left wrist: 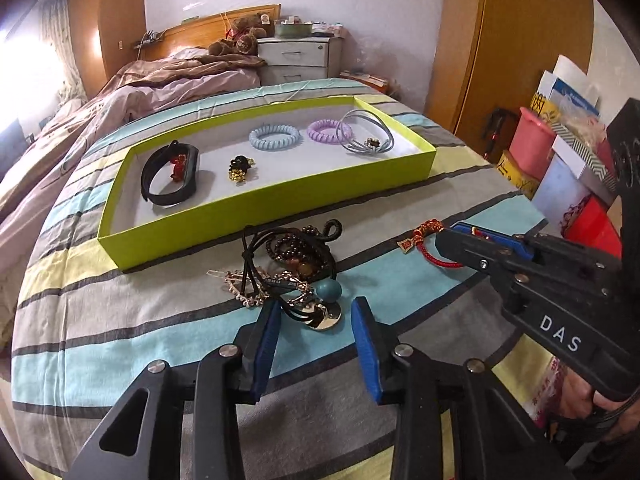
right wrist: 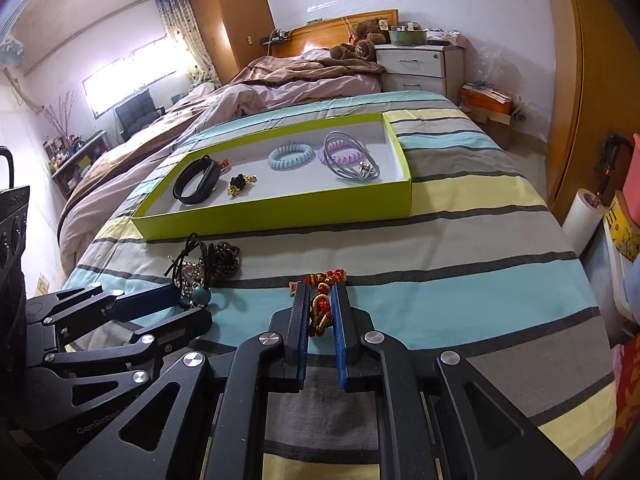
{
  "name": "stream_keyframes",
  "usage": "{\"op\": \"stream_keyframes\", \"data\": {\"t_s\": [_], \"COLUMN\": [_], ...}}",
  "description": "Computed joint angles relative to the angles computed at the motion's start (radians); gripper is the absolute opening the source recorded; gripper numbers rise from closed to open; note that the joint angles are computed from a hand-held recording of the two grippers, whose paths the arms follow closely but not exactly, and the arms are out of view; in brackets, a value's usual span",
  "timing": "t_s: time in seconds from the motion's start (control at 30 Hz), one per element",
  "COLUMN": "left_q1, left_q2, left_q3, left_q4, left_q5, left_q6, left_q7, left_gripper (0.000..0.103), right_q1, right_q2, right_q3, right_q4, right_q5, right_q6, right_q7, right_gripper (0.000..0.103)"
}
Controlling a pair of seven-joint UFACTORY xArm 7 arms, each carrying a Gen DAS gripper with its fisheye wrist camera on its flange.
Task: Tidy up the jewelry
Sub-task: 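Grasp the red beaded tassel with the right tool while the left grasps a black cord tie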
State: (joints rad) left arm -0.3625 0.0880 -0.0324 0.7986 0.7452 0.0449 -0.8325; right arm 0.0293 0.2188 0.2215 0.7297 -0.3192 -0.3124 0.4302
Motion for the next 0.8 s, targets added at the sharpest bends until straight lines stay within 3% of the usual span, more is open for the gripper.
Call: {"op": "stream_keyframes", "data": {"t_s": [0.07,0.2,0.3,0.4,0.63,0.67,0.8], "left_q1": [0.006,-0.033,-0.048,-0.016,0.017,-0.014,-0.035], "left_q2": [0.010,0.021,-0.013,-0.019,0.029,0.034,0.037], "left_q3": [-0.015,0.021,0.044,0.021,-0.045,-0.012,0.002], "left_q4": [0.007,0.038,0.038,0.044,0.054,0.063,0.076], "left_q5": [-0.056,0.027,0.225,0.299,0.142,0.169,0.186], "left_q6": [0.007,0.044,0.043,0.024,0.028,0.034,0.074], "left_q7": [0.036,-0.073,-0.266,-0.327,-0.141,-0.164,-0.180], "left_gripper": [0.037,0.037,0.037,0.037,0.030,0.028,0.024], "right_q1": [-0.035,-0.061,-0.081,-0.097,-0.106,-0.105,-0.100], "right_q2": [0.005,0.007,0.009,0.013,0.019,0.019,0.018], "right_q3": [0.024,0.033,0.039,0.043,0.040,0.039,0.034], "right_q4": [0.001,0.001,-0.001,0.001,0.008,0.008,0.006], "right_q5": [-0.034,-0.079,-0.115,-0.147,-0.188,-0.188,-0.189], "right_q6": [-0.009,-0.019,-0.027,-0.031,-0.032,-0.031,-0.031], "right_q7": [0.024,0.052,0.078,0.105,0.138,0.140,0.141], "right_gripper": [0.011,0.011,0.011,0.011,0.011,0.011,0.011]}}
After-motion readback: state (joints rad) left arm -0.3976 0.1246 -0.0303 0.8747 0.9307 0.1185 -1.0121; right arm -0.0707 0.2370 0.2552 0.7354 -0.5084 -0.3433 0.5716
